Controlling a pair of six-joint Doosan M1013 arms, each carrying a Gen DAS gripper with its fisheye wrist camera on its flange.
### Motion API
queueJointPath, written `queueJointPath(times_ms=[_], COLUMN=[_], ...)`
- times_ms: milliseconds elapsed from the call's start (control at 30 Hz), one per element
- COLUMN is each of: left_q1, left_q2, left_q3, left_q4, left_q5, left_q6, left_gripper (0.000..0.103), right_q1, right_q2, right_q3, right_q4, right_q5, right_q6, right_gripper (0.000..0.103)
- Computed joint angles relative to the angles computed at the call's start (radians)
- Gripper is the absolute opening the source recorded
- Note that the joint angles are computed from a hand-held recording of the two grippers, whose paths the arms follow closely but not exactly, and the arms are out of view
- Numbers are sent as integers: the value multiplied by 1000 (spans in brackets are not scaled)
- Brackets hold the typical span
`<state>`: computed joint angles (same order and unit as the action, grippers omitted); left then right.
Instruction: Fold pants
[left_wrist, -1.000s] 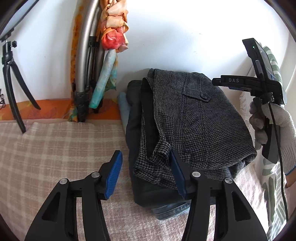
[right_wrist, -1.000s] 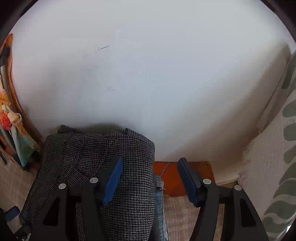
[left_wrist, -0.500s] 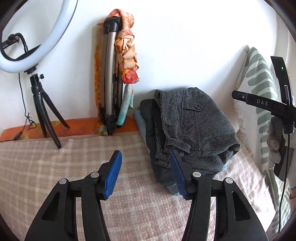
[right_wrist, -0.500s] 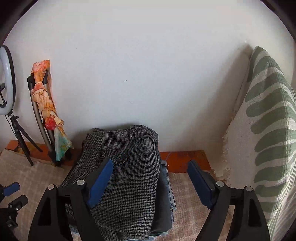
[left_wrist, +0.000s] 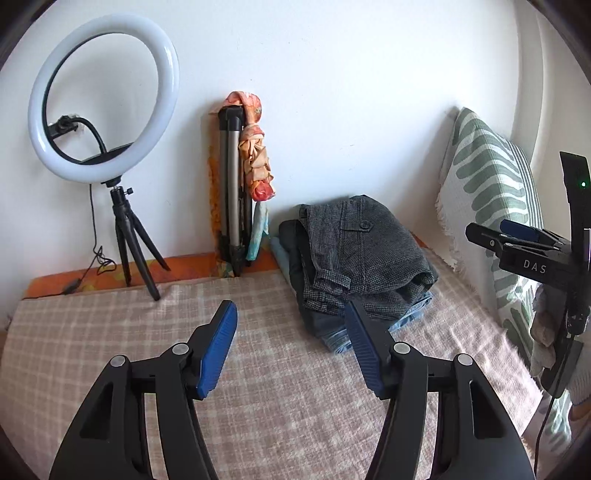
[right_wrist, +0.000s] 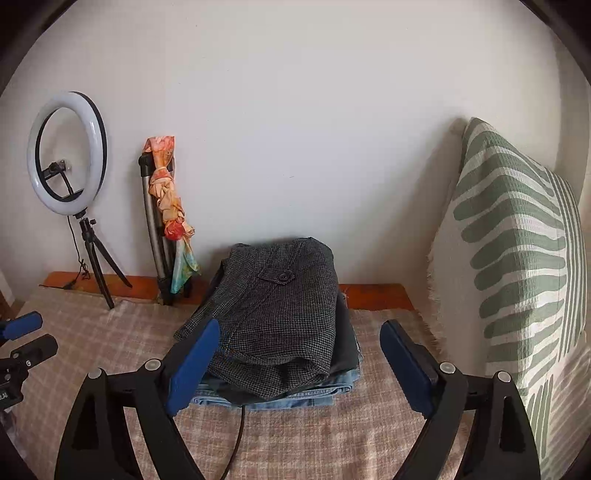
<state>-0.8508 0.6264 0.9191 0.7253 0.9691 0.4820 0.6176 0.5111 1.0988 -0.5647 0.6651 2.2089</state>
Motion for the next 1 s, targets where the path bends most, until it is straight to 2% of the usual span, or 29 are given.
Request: queueJointPath(times_ms=[67, 133, 267, 433, 600, 800, 1000], left_q1=[-14, -27, -61, -101, -131, -158, -198], left_q2=[-21, -47, -97, -161, -209, -250, -256], left_q3=[27, 62, 125, 209, 273, 342, 382], left_q4=[28, 55, 131, 192, 203, 225, 280], left_q5=[-5, -16, -13, -16, -7, 12, 55], left_q6=[-7, -17, -32, -68, -70, -163, -269], left_gripper=[62, 64, 70, 81, 81, 83, 83], right_q1=[16, 31, 63, 109, 157, 190, 216], right_q2=[-33, -67, -133, -197, -242, -279, -295], right_q3=[49, 95, 190, 274, 343, 404, 439], right_q4=[-44, -65, -172, -263, -397, -434, -441], right_q5=[-19, -37, -76, -68, -32, -25, -9], right_q6=[49, 83, 223, 342, 489, 568, 604], right_gripper=[93, 103, 103, 103, 103, 103, 103])
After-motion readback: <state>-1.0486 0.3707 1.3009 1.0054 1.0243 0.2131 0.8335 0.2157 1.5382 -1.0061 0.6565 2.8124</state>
